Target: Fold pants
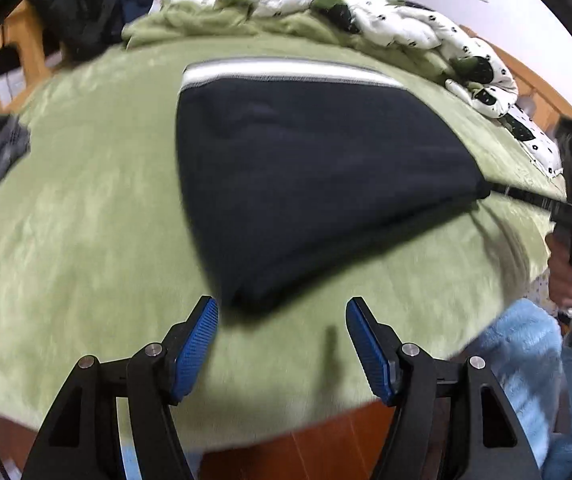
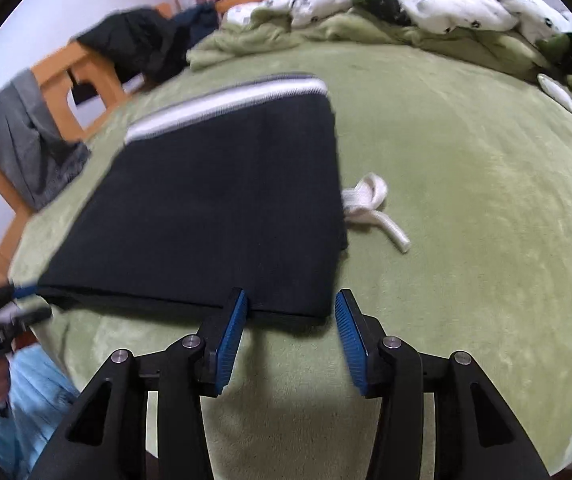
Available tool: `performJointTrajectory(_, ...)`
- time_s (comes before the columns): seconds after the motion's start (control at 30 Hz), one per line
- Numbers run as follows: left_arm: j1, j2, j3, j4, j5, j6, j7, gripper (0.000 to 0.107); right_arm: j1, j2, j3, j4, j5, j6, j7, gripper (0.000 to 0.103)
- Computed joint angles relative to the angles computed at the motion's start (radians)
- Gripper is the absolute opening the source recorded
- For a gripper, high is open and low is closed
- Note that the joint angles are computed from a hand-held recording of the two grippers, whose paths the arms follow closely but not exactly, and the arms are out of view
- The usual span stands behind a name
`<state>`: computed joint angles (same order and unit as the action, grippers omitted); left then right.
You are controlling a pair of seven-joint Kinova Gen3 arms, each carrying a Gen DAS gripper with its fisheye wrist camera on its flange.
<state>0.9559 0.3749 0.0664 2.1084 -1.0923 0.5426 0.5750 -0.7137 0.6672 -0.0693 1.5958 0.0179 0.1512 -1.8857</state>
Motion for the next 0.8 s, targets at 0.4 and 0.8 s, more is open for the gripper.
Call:
performJointTrajectory(0.4,-0.041,0.068,0.151,-0.066,0.117,0.274,-0.123,0.064,0.398,0.12,-0.451,-0.059,-0.174,-0.054,0.206,0.019)
performJointTrajectory(0.8,0.129,0.075,-0.157,-0.049,0.044,0.11,0.077,0.015,0.226,0.049,-0.253,-0.033,0.035,-0.06,-0.011,0.012)
